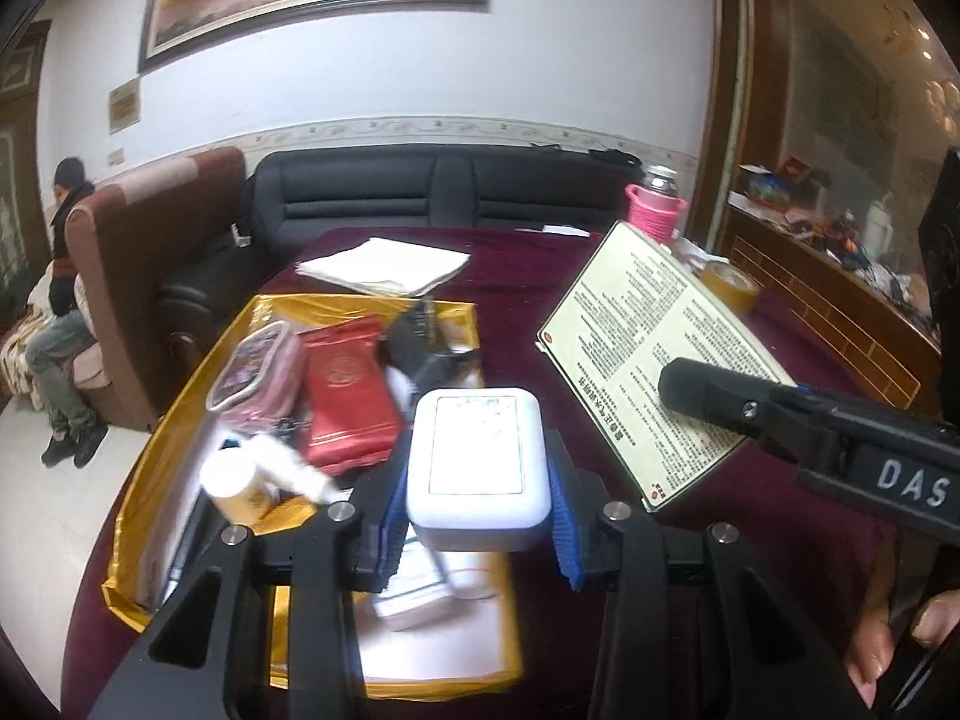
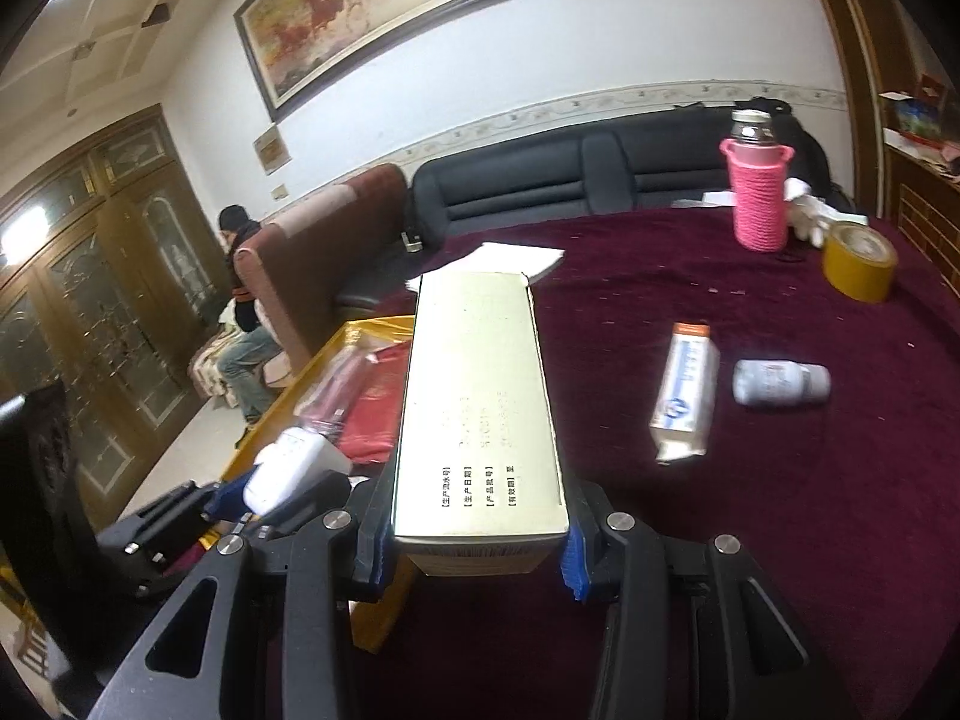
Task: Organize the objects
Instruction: 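Carry both boxes into the tray and open both tools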
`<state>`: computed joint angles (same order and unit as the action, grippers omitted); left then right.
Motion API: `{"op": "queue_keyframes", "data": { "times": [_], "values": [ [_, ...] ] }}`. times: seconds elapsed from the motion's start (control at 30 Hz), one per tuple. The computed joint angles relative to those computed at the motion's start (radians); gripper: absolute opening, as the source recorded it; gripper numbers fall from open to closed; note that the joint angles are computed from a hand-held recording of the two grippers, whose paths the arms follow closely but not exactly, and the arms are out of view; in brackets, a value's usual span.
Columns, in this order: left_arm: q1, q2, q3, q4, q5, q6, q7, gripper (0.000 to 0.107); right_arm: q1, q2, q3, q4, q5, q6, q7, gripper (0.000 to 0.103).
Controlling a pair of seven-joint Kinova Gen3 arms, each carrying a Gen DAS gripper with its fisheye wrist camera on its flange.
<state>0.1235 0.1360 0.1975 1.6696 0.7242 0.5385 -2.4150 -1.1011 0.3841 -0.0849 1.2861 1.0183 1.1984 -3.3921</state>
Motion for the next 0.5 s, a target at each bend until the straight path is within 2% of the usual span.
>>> {"op": "queue_keyframes", "data": {
  "times": [0.23, 0.5],
  "values": [
    [-0.049, 0.045, -0.026, -0.036, -0.013, 0.020, 0.050, 0.039, 0.039, 0.085, 0.031, -0.142, -0.062, -0.088, 0.121, 0.046],
    [-0.092, 0.098, -0.025, -0.071, -0.075, 0.033, 0.123, 0.039, 0.123, 0.160, 0.092, -0.220, -0.227, -0.263, 0.166, 0.047]
  ]
}}
